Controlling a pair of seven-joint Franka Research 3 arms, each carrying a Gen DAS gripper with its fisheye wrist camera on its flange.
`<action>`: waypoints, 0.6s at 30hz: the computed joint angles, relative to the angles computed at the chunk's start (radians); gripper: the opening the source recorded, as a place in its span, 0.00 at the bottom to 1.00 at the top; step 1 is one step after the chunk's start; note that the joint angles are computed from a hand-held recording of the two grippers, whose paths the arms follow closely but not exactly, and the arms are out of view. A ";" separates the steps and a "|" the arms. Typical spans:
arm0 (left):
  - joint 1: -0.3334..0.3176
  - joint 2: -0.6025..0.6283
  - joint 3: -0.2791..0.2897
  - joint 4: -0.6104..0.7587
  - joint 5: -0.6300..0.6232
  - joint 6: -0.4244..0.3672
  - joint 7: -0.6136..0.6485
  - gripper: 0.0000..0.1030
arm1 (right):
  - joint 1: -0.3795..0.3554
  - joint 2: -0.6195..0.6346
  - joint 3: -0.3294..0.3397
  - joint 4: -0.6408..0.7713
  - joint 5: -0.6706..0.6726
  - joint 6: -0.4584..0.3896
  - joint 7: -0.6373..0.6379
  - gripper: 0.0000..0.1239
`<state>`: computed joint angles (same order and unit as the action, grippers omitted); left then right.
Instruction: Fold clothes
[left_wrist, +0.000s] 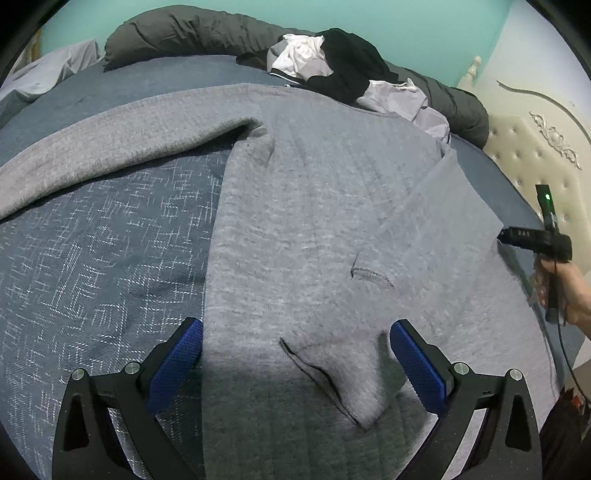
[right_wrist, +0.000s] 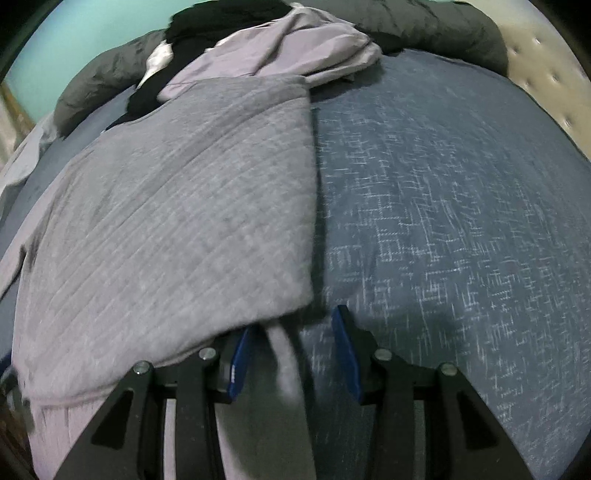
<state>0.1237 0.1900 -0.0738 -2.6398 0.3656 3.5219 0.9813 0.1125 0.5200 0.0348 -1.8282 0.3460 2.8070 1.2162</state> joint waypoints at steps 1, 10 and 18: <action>0.000 0.003 0.000 0.001 -0.002 0.001 0.000 1.00 | 0.006 0.010 -0.008 0.010 -0.002 -0.001 0.016 0.34; -0.008 0.015 0.004 0.012 -0.016 -0.016 0.012 1.00 | 0.076 0.024 -0.092 0.005 -0.115 0.092 0.083 0.21; 0.000 0.015 -0.002 0.016 -0.009 -0.024 0.009 1.00 | 0.068 -0.004 -0.152 -0.023 -0.207 0.126 0.179 0.01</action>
